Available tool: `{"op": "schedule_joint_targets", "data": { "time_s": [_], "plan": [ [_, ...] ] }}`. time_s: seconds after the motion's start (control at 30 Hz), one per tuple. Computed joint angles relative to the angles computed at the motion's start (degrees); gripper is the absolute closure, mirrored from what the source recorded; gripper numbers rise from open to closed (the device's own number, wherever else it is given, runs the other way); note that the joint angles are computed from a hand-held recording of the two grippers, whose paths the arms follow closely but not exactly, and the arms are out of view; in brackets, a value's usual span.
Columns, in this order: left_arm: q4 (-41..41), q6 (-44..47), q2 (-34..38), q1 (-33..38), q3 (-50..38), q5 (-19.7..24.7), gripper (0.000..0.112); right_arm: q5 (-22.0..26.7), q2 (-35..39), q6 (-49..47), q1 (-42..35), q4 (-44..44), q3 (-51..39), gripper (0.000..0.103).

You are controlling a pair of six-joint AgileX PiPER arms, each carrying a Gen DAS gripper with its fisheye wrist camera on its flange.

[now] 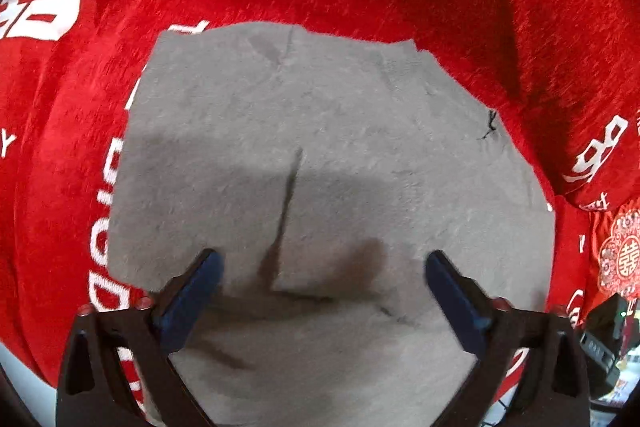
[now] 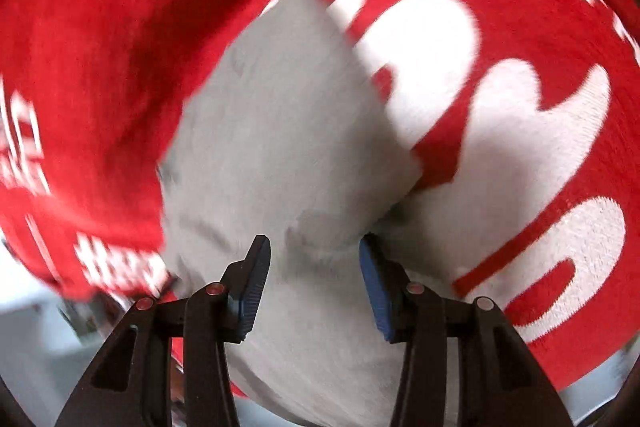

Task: Fold small clothes
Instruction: 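Press and smooth the folded sweater with both closed grippers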

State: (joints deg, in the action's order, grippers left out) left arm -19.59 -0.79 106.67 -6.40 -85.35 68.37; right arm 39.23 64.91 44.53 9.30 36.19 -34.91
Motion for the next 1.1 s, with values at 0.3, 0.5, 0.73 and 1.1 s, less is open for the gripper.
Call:
{"op": "schedule_joint_targets", "data": {
  "time_s": [0.3, 0.5, 0.73, 1.1],
  "plan": [
    [-2.7, 2.9, -2.1, 2.6, 0.3, -0.3, 0.101, 6.9, 2.4, -5.2, -3.9, -9.0, -6.9, 0.096],
    [0.5, 2.9, -5.1, 2.3, 7.2, -1.7, 0.101, 8.3, 4.1, -12.4, -6.3, -6.2, -4.8, 0.096],
    [5.3, 3.0, -8.0, 2.8, 7.5, -0.7, 0.101, 20.6, 5.4, -13.0, -2.9, -10.0, -12.8, 0.063],
    [7.2, 3.1, -7.3, -3.0, 0.9, 0.3, 0.101, 13.8, 13.8, -17.7, -13.0, -14.0, -17.4, 0.061]
  ]
}}
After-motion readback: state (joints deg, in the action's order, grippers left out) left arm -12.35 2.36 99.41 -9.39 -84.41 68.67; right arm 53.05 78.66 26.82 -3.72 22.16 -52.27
